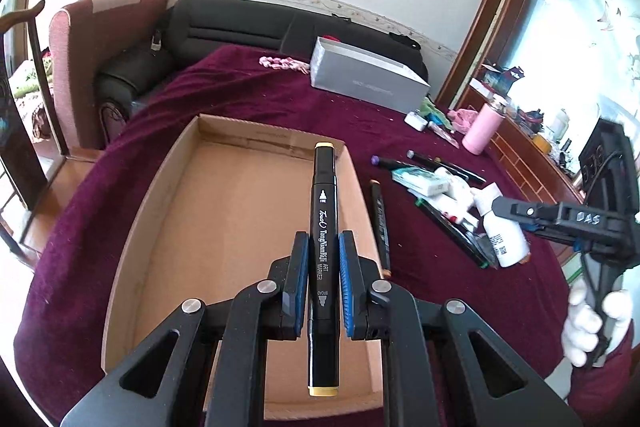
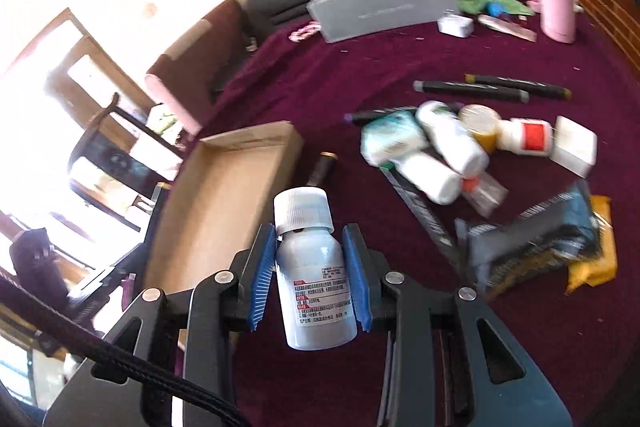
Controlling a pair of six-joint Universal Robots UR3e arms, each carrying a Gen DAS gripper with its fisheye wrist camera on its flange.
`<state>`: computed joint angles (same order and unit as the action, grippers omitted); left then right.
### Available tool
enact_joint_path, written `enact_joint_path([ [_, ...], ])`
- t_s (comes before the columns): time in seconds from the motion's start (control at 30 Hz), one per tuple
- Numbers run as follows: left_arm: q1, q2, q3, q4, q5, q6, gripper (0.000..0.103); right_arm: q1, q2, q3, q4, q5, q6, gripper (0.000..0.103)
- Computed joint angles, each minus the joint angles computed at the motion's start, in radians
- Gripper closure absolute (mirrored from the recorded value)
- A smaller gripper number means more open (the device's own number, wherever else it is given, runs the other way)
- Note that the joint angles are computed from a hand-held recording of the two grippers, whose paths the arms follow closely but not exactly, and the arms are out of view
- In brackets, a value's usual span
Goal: Organize objects
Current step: 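Grasp a white medicine bottle with the right tool while the left tool holds the marker, then drop the white bottle into the cardboard tray with the right tool while the left tool drops the marker in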
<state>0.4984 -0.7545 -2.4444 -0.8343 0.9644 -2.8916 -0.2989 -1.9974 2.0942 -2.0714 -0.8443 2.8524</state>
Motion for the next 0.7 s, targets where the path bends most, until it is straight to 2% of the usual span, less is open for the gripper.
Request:
enact_joint_path([
  [0.07,-0.033,-0.079,0.019,0.081,0.038,-0.027,0.092,0.058,0.070,-0.043,-0.034,0.014,0.049,0.071],
  [0.23,-0.129,-0.379,0.141,0.267,0.120,-0.102,0.092,0.265,0.355,-0.205,-0.234,-0.025,0.274,0.070],
  [0.33,-0.168,-0.533,0.229,0.303,0.144,-0.126,0.092,0.363,0.533,-0.341,-0.299,-0.084,0.399,0.070],
  [0.43,-0.191,-0.690,0.334,0.296,0.145,-0.158,0.092,0.445,0.693,-0.507,-0.303,-0.162,0.493,0.072],
  [0.47,-0.193,-0.720,0.353,0.290,0.142,-0.165,0.092,0.474,0.743,-0.575,-0.295,-0.201,0.516,0.075],
  [0.6,-0.196,-0.873,0.437,0.299,0.135,-0.192,0.092,0.555,0.876,-0.759,-0.248,-0.341,0.549,0.076],
  [0.7,-0.190,-0.947,0.466,0.312,0.120,-0.212,0.092,0.584,0.965,-0.883,-0.181,-0.392,0.545,0.075],
])
